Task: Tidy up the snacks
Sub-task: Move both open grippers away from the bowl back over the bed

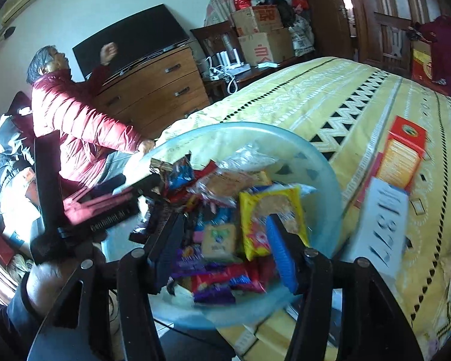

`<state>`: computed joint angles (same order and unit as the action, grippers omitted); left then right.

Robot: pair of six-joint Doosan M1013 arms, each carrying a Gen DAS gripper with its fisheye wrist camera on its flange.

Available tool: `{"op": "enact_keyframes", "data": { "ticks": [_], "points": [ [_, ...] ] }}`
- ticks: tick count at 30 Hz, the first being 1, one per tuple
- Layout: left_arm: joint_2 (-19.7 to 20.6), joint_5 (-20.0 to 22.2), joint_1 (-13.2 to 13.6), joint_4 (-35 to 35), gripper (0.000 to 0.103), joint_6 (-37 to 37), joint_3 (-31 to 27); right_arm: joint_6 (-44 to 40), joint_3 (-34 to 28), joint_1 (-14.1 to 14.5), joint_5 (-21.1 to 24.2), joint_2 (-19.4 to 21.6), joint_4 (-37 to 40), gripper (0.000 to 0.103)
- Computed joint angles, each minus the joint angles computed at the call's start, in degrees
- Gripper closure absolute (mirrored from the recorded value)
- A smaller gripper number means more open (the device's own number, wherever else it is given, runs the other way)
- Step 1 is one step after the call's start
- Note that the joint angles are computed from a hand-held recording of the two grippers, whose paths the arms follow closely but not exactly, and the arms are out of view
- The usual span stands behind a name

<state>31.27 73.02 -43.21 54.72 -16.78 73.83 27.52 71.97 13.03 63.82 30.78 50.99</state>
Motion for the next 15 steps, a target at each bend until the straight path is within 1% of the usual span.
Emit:
{"op": "enact_keyframes", "data": {
  "ticks": [2, 3, 4, 6, 8, 10, 11, 12, 14, 15],
  "points": [
    [0.17, -2.10, -1.04, 3.39, 0.019, 0.05, -0.56, -0.21, 2.40, -1.78, -1.57, -0.99, -0.19, 0.042],
    [0.77, -3.08, -1.51, 4.59, 0.019, 1.61, -1.80, -0.30, 3.73, -2.91, -2.46, -1.52, -0.33, 0.042],
    [1.54, -4.32, -1.90, 5.39, 0.019, 3.61, -3.31, -0.30, 4.61, -3.79, -3.10, -1.84, -0.28, 0.042],
    [3.74, -8.11, -2.48, 5.91, 0.019, 8.70, -7.52, 0.93, 6.65, -6.92, -5.14, -2.22, -0.29, 0.042],
    [6.41, -12.61, -2.91, 4.93, 0.019, 14.64, -12.41, 4.66, 7.02, -10.15, -7.27, -1.58, -2.50, 0.042],
    [9.44, -16.80, -3.19, 1.92, 0.019, 21.03, -17.61, 10.41, 5.74, -13.06, -9.36, -0.01, -6.01, 0.042],
    [11.18, -18.92, -3.26, -0.50, 0.019, 25.17, -20.49, 12.40, 4.95, -14.14, -9.83, 0.76, -6.99, 0.042],
    [13.18, -20.43, -3.31, -3.61, 0.019, 30.07, -23.74, 14.99, 3.54, -15.87, -10.46, 2.01, -8.33, 0.042],
    [16.80, -21.79, -3.24, -9.98, 0.019, 38.73, -29.59, 18.90, -0.02, -18.49, -11.18, 4.61, -10.55, 0.042],
    [18.62, -21.93, -3.14, -13.12, 0.019, 42.74, -32.50, 21.52, -3.09, -19.94, -11.37, 6.67, -12.02, 0.042]
  ]
}}
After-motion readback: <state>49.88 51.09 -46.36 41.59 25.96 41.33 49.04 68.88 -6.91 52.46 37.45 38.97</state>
